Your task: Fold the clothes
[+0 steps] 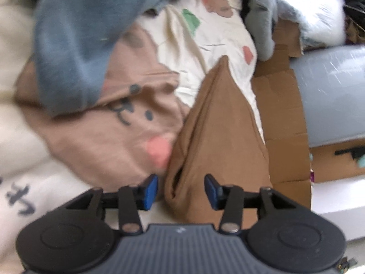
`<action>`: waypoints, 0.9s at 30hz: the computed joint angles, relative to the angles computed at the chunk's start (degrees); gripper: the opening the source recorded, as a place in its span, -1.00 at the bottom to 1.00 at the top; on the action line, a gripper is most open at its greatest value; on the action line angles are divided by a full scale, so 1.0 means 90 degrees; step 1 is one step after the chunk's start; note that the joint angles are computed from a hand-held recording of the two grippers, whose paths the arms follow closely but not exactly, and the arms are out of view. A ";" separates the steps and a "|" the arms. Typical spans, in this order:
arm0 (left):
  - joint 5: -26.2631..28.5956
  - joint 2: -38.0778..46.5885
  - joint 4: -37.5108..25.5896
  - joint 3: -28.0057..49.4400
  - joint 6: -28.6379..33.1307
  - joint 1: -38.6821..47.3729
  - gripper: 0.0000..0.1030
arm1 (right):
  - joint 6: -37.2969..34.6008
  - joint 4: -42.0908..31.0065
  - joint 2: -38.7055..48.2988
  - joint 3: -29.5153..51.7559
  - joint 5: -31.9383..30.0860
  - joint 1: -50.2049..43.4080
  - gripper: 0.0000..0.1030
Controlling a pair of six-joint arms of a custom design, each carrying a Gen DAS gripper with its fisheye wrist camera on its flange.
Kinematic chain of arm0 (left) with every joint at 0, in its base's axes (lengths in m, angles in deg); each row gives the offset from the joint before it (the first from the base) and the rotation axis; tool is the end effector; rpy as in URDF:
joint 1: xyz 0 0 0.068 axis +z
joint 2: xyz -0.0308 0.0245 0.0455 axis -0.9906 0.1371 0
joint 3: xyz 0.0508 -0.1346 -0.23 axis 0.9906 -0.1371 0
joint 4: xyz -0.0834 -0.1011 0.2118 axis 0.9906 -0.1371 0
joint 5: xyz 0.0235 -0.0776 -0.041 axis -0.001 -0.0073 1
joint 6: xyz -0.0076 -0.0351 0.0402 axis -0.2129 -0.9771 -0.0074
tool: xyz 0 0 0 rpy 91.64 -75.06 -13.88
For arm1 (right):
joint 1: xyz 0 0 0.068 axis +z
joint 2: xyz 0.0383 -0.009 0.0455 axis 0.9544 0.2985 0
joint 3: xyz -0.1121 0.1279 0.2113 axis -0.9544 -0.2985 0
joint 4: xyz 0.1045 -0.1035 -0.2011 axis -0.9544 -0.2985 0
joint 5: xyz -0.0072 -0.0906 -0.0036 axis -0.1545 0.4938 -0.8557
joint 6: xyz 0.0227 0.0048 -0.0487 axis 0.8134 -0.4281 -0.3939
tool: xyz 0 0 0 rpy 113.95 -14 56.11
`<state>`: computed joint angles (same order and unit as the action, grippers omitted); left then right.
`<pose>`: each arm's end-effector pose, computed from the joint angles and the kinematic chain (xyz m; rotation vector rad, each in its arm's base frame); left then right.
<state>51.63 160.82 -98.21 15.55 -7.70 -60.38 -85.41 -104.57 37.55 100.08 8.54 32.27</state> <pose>0.3076 0.0944 0.1743 -0.6946 2.3916 -1.0870 0.2362 -0.1761 0.2986 0.7657 2.5072 0.5604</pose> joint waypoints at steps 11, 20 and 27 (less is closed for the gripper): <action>0.0276 0.0051 -0.0070 0.0109 -0.0040 0.0102 -0.85 | -0.0131 0.0246 0.0393 0.0424 0.0761 0.2015 -0.48; 0.0247 -0.0112 -0.0518 0.0589 -0.0116 0.0039 -0.87 | -0.0083 0.0388 0.0890 0.0821 0.1105 0.3716 -0.49; 0.0271 -0.0091 -0.0769 0.0921 -0.0154 -0.0022 -0.87 | -0.0062 0.0334 0.0850 0.0410 0.1424 0.4004 -0.61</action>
<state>54.07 160.00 -105.13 23.84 -9.08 -60.58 -85.97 -101.57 45.20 103.76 21.36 68.30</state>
